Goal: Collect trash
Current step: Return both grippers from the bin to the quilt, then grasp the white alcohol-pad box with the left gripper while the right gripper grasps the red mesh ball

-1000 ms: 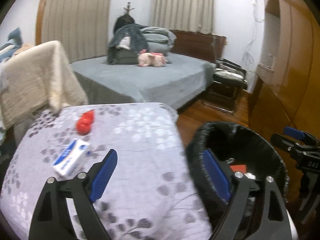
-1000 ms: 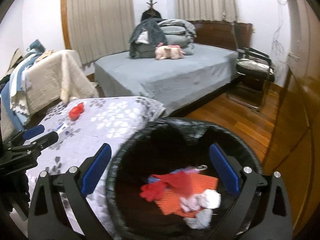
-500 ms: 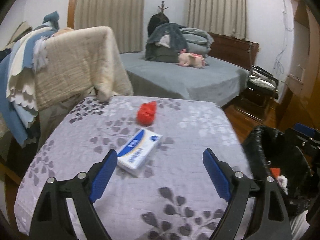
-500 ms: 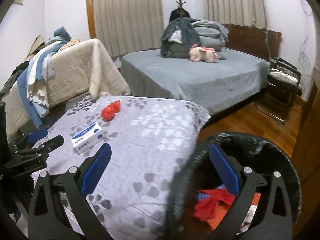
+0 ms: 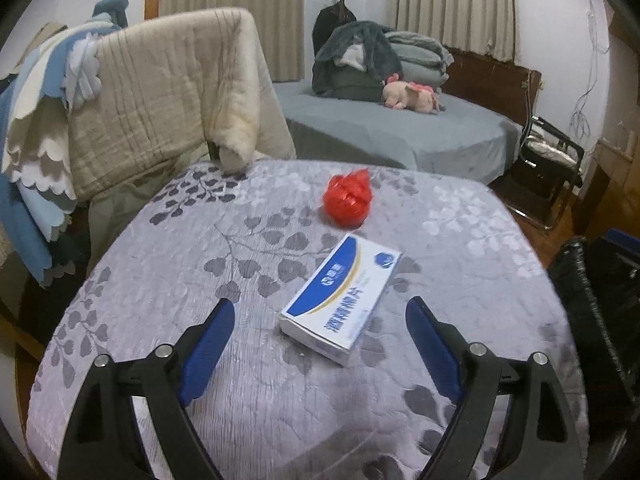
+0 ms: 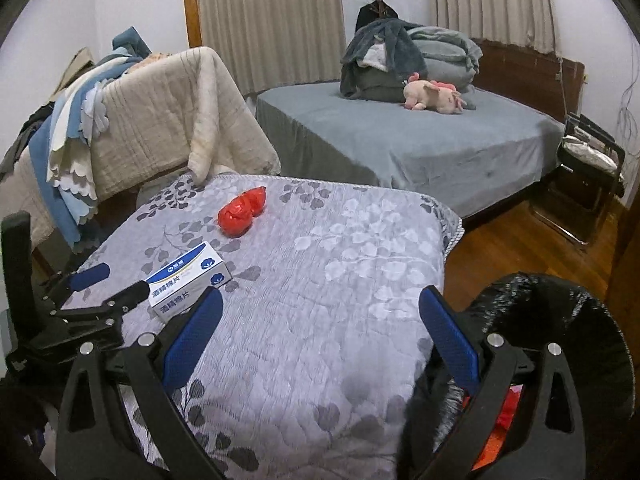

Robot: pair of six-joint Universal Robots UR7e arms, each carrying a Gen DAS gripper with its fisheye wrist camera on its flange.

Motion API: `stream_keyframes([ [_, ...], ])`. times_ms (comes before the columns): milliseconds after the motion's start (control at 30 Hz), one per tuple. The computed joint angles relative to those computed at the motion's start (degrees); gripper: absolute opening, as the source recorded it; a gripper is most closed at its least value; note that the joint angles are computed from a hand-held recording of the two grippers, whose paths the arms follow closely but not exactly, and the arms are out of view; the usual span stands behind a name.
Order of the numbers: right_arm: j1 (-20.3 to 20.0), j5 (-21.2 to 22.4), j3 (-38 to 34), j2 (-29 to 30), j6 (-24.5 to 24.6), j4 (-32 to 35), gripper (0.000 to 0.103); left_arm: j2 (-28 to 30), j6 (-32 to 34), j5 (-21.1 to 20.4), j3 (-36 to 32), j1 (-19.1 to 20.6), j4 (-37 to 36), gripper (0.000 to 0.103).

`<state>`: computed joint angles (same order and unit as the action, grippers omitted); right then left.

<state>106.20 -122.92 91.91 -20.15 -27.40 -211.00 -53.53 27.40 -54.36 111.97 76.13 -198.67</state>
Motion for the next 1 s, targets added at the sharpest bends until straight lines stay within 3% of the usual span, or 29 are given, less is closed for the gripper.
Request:
stream_keyframes([
  [433,-1.13,0.07,-8.07,4.45,-0.49,6.10,0.096,3.12,-3.12,-4.65,-6.70,3.65,9.80,0.085],
  [633,-1.80,0.19,-10.36,5.60,-0.40,7.98,0.096,4.53,-3.94,-4.36,-9.31,3.91,13.72,0.084],
  [833,-2.14,0.26,-12.51,6.74,-0.42,9.54,0.096,4.50,-5.05,-7.35,-11.46,4.96,18.91,0.072],
  [1000,-2.16,0.61,-15.16,8.16,-0.56,11.24,0.096,4.27,-4.86,-7.44,-10.57,4.77,16.34,0.067],
])
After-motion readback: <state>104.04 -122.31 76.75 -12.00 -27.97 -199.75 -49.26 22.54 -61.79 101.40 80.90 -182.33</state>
